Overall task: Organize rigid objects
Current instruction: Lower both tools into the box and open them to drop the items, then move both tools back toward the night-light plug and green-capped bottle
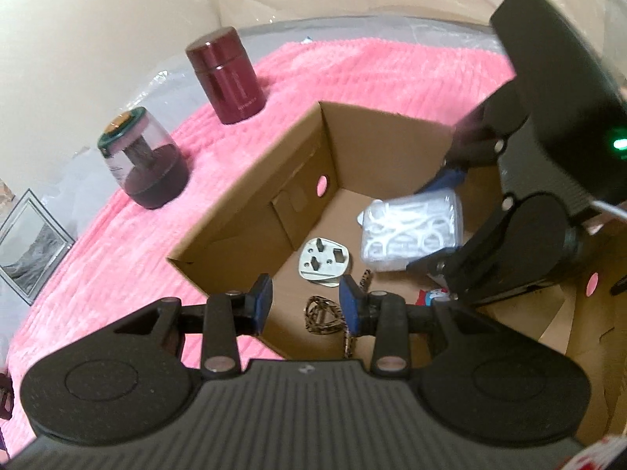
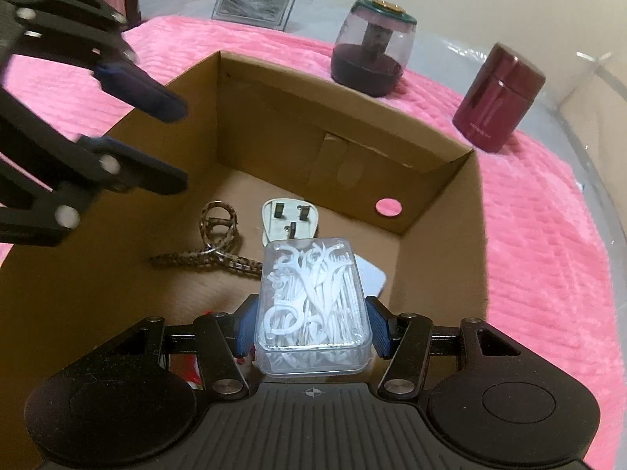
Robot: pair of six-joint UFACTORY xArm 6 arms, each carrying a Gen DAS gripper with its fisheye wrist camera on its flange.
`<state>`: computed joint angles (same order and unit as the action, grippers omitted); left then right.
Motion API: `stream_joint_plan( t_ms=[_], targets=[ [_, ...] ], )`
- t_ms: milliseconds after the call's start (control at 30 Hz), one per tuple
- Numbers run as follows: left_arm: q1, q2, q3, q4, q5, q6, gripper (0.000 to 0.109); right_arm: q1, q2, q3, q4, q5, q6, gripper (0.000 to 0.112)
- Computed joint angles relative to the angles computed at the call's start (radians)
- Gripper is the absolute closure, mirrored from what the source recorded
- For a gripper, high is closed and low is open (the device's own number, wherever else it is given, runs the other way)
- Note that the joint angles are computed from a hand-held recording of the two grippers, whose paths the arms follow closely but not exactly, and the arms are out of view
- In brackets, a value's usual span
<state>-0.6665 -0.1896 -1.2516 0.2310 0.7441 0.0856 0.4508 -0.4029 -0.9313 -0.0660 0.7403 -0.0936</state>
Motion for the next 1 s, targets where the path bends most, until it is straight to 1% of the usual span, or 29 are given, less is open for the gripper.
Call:
stream_joint_plan(
  t_ms=[133,233,367,467,533,667,767,833,933,1000],
  targets=[
    [0.003,-0.034,0.027,-0.01,-0.011,-0.007,0.076,-0.008,0.008,-0.003,0.052,-0.01,0.013,0.059],
    [0.006,-0.058,0.05,-0.024,-0.024,-0.026,0.076,-0.011,-0.005,-0.004,0.051,-0.017,0.051,0.059],
    [0.01,-0.12,0.101,-0.045,-0.046,-0.068,0.076,0.001,-0.052,0.001,-0.012,-0.013,0.12,0.059],
    [0.011,-0.185,0.15,-0.074,-0.064,-0.111,0.076,0.024,-0.118,0.025,-0.063,-0.005,0.209,0.059],
    [0.006,-0.237,0.189,-0.084,-0.069,-0.152,0.076,0.05,-0.161,0.037,-0.1,0.02,0.281,0.059],
    [-0.015,-0.35,0.265,-0.091,-0.064,-0.231,0.076,0.117,-0.279,0.088,-0.132,0.05,0.409,0.058],
    [-0.041,-0.445,0.32,-0.064,-0.046,-0.313,0.076,0.178,-0.378,0.135,-0.176,0.05,0.51,0.056],
    [-0.062,-0.512,0.355,-0.032,-0.033,-0.373,0.075,0.227,-0.44,0.159,-0.235,0.07,0.611,0.052],
    [-0.101,-0.598,0.395,0.033,-0.004,-0.47,0.074,0.323,-0.532,0.189,-0.338,0.132,0.789,0.048],
    [-0.144,-0.654,0.42,0.089,0.023,-0.543,0.071,0.412,-0.576,0.194,-0.436,0.214,0.917,0.047]
  ],
)
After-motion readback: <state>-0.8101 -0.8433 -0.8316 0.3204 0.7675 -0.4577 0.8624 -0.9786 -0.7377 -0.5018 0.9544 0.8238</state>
